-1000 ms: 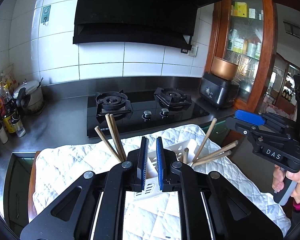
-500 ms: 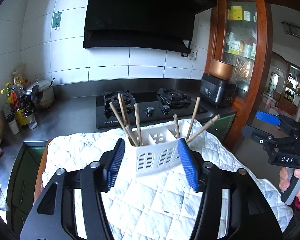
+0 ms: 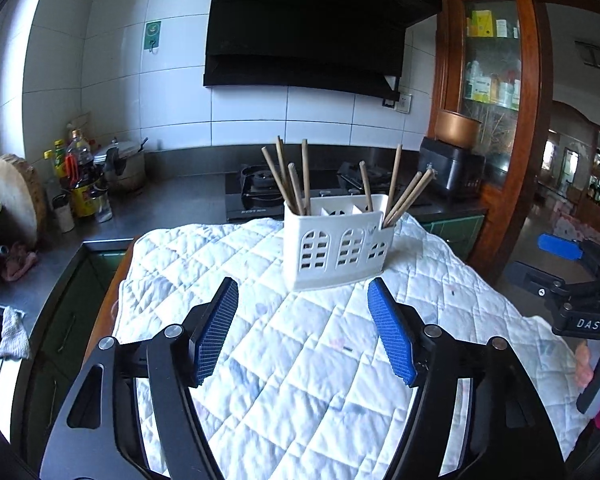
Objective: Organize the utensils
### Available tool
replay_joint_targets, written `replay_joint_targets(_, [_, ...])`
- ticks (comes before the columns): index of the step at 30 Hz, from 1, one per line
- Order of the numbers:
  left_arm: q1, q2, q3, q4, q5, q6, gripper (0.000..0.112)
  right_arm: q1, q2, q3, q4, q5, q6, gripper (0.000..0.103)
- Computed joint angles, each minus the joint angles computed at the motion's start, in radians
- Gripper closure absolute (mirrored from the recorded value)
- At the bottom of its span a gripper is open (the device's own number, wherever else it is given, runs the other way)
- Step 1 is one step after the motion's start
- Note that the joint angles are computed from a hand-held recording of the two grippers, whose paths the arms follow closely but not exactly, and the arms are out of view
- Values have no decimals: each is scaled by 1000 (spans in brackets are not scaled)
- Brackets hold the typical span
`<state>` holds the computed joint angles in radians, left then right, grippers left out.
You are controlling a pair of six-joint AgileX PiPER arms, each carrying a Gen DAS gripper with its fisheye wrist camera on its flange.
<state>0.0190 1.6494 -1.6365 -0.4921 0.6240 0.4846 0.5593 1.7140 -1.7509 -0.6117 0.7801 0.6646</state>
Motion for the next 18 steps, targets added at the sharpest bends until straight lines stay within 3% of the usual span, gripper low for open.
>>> replay_joint_targets(6, [16,-104,152,33,-79,21,44,104,-68,114,-153,29,202,8])
replay_joint_targets(18, [97,-194,280,-149,-43,242,44,241,-116,246,-305,114,439,8])
